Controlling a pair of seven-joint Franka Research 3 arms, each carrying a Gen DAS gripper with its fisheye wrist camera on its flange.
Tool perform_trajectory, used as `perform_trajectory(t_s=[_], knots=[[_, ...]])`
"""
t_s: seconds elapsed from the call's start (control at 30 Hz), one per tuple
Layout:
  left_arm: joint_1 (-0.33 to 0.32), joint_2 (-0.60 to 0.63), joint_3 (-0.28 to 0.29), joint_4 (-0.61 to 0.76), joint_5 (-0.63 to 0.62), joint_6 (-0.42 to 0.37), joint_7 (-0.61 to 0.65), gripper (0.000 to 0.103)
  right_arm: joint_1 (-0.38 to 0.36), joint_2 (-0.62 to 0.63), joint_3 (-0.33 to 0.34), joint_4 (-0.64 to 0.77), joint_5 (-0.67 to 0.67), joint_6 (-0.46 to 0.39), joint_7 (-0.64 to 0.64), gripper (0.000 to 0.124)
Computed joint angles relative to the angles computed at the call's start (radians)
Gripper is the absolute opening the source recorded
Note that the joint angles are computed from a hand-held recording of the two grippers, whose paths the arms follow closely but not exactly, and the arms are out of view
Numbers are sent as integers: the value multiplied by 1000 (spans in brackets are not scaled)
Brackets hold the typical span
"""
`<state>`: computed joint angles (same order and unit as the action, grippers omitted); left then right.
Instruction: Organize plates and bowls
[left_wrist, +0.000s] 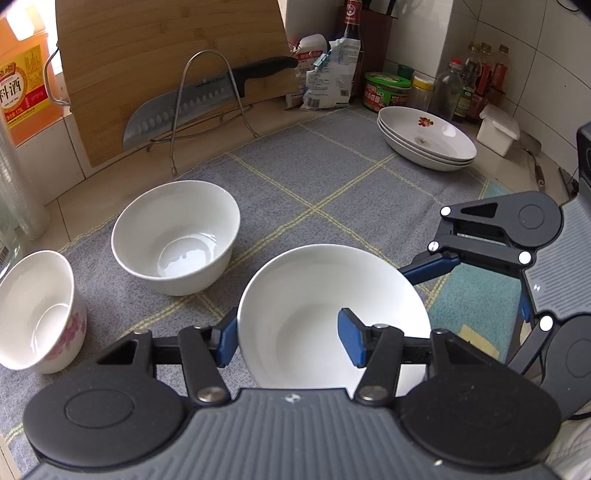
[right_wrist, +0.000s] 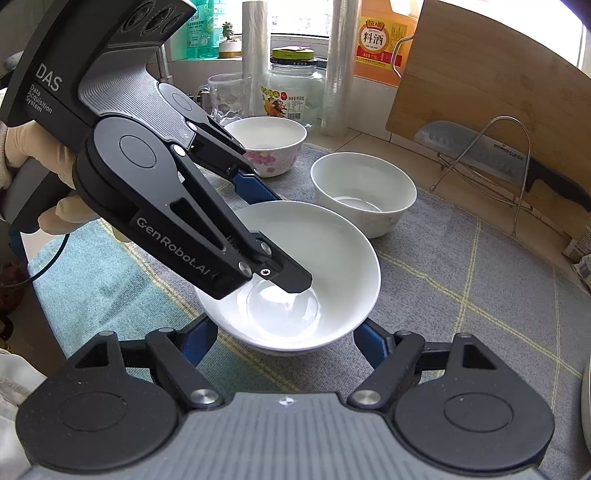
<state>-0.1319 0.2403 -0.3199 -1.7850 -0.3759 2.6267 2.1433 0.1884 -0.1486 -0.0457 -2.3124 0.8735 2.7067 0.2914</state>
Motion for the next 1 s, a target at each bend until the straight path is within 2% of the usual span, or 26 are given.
perform_trajectory(t_s=[0.43, 1.0], knots=[[-34, 104, -34, 133, 54, -41, -18, 55, -44, -20, -31, -20, -44, 10, 44, 84], [-44, 183, -58, 219, 94, -61, -45, 55, -75, -4, -39, -20, -84, 19, 88, 84]])
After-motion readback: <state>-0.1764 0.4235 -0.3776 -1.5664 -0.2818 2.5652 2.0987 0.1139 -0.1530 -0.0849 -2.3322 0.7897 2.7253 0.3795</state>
